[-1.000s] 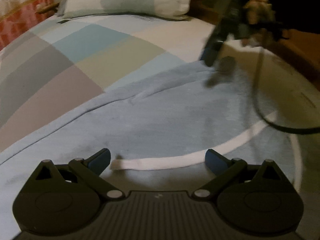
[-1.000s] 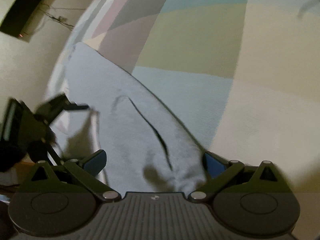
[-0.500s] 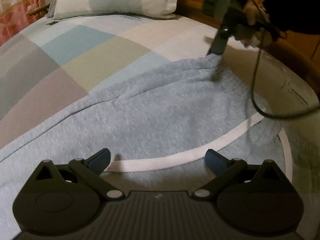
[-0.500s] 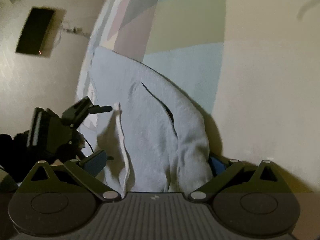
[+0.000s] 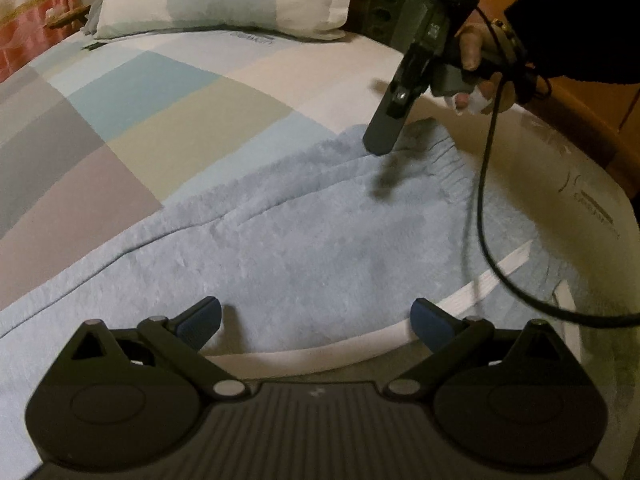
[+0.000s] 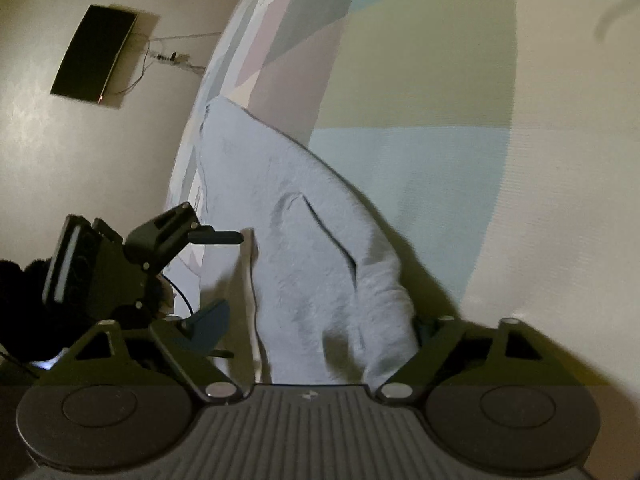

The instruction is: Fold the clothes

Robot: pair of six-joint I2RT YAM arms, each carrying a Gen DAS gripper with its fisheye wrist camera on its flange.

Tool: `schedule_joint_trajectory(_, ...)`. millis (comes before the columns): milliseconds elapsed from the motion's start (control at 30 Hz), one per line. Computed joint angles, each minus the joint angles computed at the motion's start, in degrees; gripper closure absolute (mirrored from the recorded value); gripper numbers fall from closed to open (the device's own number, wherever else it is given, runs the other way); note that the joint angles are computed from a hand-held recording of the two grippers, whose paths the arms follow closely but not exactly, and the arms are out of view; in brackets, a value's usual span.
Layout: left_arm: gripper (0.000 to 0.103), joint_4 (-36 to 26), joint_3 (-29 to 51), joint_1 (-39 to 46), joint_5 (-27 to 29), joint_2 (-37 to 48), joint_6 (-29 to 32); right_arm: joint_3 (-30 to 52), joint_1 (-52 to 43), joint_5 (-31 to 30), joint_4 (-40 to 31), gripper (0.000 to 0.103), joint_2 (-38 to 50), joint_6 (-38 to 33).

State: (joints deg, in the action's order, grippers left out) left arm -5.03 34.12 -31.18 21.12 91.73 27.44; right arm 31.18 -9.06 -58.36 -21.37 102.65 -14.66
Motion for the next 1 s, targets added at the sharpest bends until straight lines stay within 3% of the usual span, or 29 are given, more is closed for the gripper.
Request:
schedule_joint_trajectory(200, 0.003, 0.2, -0.6, -0.3, 0.0, -0.4, -0.6, 5.5, -1.7, 0.0, -10.8, 0.014, 3.6, -6.7)
schedule_joint_trajectory(300, 0.003, -0.4, -1.2, 0.4, 0.7, -1.7, 1.3, 7.9, -2.1, 0.7, -19.7, 0.013, 6.7, -15.2)
schedule_joint_trajectory(400, 0.003, -0.1, -1.7, 1.2, 0.5, -1.9, 1.6, 8.4, -3.7, 1.2, -19.5, 0.028, 8.4, -14.4)
schedule_joint_trajectory(533, 0.003, 0.5, -2.0, 1.1, 0.3, -1.6, 0.7, 9.9, -2.3, 2.4, -19.6, 0.03, 9.0, -14.0)
schedule_joint_trajectory(600, 0.003, 0.6, -1.9, 0.9, 0.3, -1.4, 0.1, 9.2, -2.1, 3.8, -18.7, 0.047, 7.8, -13.7)
schedule_joint_trajectory(633, 0.003, 0.4, -1.7, 1.0, 0.3, -1.3, 0.0, 8.0, -2.4, 6.3, -16.9, 0.089, 6.1, -11.9)
schedule_joint_trajectory(667, 0.003, 0.4, -1.6, 1.0, 0.1, -1.4, 0.0, 6.7, -2.9, 8.5, -14.7, 0.097, 5.0, -10.0)
schedule_joint_trajectory(800, 0.003, 0.4, -1.4, 1.3, -0.6, -1.4, 0.3, 1.7, -4.6, 7.4, -9.3, 0.097, 1.9, -7.0)
schedule_joint_trajectory(1000, 0.004, 0.0, -0.7, 1.2, -2.5, 0.1, 1.3, -6.3, 0.1, 13.7, -3.8, 0.095, -14.6, 0.8)
